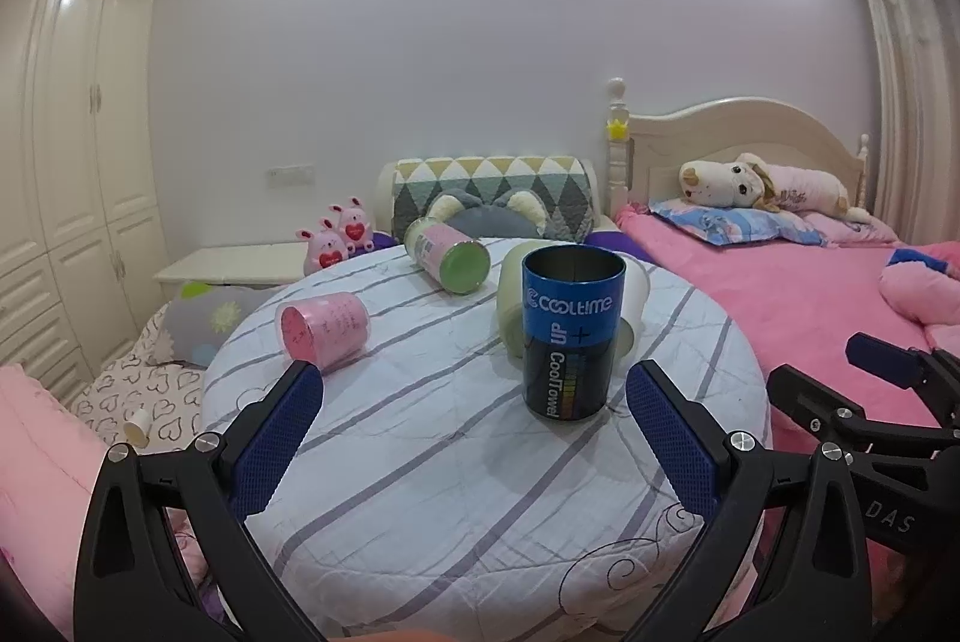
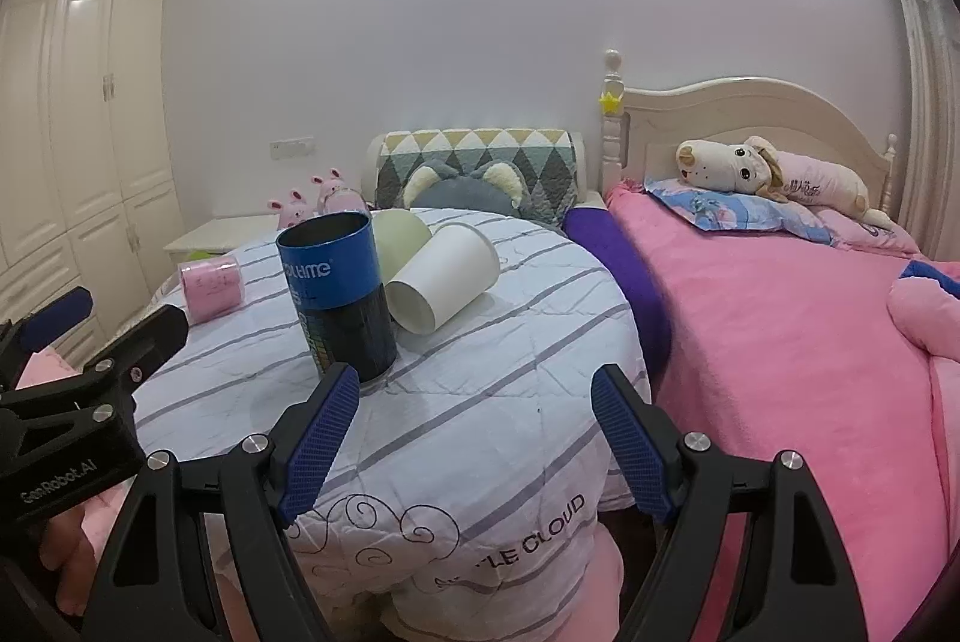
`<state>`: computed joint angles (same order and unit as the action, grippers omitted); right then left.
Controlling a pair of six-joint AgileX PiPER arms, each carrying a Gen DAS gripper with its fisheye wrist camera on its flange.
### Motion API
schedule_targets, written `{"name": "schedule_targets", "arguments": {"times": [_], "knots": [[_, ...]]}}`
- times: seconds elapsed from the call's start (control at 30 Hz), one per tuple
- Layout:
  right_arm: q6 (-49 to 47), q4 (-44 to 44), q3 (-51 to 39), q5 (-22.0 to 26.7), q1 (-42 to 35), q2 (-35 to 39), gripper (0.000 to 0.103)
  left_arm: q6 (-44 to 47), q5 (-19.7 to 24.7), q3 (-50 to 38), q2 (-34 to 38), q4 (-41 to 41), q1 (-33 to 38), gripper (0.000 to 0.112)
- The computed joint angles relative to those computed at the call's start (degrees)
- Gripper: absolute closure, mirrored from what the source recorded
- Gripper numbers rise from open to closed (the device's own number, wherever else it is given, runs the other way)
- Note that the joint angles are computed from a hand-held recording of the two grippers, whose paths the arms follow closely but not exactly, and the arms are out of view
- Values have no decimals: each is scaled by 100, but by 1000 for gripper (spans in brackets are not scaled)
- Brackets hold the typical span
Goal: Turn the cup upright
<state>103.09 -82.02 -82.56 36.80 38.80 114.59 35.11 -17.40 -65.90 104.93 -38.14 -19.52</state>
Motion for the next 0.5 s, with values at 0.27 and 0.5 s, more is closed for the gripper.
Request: {"name": "schedule_targets", "arguments": {"times": [0.27,0.5], "knots": [[10,-53,23,86,37,16,22,-1,108,-71,75,-54,72,10],[-37,-39,14,143,61,20,22,204,212,-149,110,-269,112,10]]}}
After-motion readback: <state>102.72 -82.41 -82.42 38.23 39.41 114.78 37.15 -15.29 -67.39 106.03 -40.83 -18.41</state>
